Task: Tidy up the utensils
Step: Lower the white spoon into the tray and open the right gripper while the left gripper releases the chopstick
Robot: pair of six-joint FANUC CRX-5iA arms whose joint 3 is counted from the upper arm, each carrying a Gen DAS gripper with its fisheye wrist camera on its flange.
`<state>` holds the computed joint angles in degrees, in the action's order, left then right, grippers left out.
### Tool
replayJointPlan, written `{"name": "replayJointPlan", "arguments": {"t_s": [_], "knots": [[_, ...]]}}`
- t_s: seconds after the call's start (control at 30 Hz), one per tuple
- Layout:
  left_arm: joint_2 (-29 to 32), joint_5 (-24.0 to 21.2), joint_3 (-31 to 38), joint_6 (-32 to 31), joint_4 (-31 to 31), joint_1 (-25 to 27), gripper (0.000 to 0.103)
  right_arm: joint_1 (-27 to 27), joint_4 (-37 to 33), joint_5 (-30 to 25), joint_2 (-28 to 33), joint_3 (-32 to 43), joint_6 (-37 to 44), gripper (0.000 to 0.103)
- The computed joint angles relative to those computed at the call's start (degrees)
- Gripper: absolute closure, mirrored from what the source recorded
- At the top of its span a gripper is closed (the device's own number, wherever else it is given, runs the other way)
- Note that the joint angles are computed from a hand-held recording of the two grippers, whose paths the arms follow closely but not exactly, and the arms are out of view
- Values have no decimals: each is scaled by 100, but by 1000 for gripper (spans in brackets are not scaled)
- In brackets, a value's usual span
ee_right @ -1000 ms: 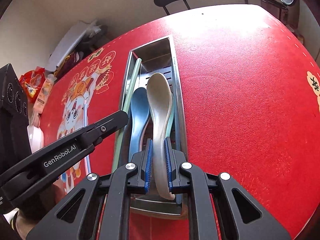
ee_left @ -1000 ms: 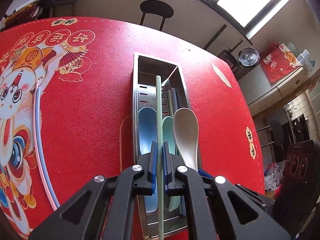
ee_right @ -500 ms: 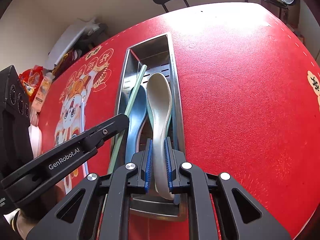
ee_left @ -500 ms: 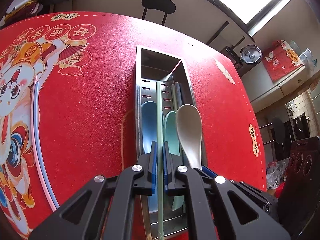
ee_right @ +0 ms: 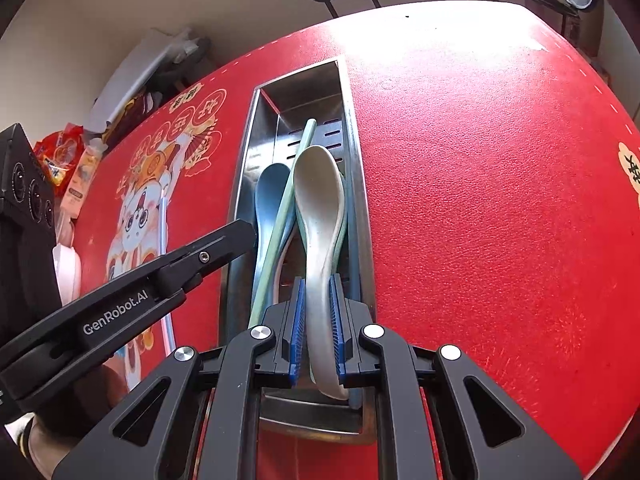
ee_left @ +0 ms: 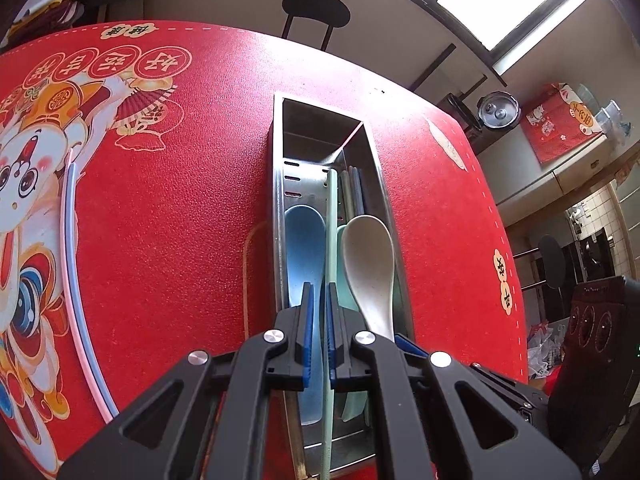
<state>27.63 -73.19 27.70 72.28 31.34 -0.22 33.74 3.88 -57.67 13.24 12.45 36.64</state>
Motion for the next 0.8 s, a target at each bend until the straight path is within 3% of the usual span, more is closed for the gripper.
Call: {"name": "replayJointPlan", "arguments": {"t_s": [0.37,0.8], "knots": [[-97,-37,90,-256,169,361,97,102,221,49,-132,-90,-147,89],[-286,18,-148,-229,118,732,96,222,-66,-62,-55,114,63,89]]}}
